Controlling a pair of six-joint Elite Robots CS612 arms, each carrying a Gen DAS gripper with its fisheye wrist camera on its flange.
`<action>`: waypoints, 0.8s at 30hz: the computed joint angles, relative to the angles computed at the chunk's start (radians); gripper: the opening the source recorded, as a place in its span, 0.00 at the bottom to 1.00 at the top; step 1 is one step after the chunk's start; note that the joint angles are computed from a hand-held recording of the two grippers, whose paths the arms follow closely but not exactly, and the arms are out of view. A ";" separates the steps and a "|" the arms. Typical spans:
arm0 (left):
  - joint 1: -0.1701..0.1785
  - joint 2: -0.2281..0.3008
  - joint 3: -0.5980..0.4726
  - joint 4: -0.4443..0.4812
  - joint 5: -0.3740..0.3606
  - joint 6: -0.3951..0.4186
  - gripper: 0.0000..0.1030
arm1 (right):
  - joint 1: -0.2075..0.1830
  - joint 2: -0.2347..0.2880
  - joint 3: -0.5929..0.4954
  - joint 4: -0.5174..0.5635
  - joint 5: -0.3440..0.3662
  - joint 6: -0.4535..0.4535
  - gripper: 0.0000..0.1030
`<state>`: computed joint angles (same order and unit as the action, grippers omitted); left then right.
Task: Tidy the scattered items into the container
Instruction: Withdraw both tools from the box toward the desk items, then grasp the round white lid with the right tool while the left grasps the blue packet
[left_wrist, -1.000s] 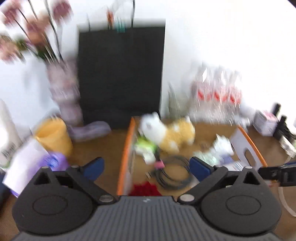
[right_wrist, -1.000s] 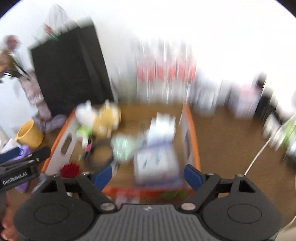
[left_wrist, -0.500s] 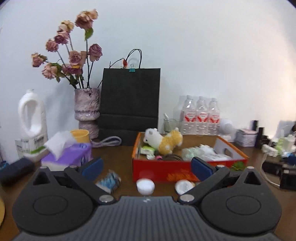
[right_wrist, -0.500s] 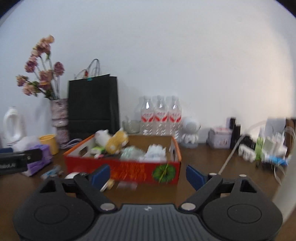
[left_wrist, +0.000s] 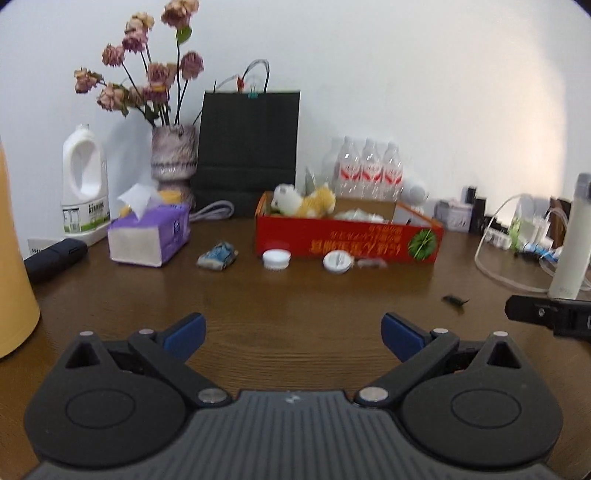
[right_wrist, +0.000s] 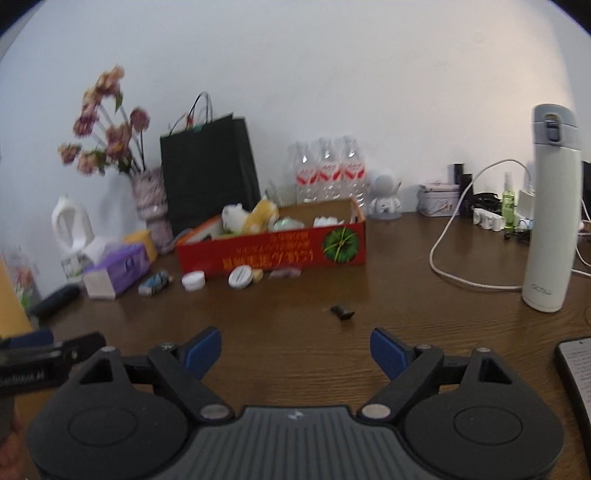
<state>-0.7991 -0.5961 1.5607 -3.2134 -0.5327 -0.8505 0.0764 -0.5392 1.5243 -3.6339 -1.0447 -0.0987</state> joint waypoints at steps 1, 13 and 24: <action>0.007 -0.004 0.001 0.018 -0.014 -0.010 1.00 | 0.003 0.003 -0.009 0.014 -0.005 -0.013 0.80; 0.158 0.059 -0.156 0.020 -0.158 0.237 0.89 | 0.077 0.101 -0.364 0.479 -0.064 -0.218 0.63; 0.252 0.096 -0.237 0.107 -0.199 0.300 0.81 | 0.153 0.255 -0.666 0.589 -0.044 -0.299 0.61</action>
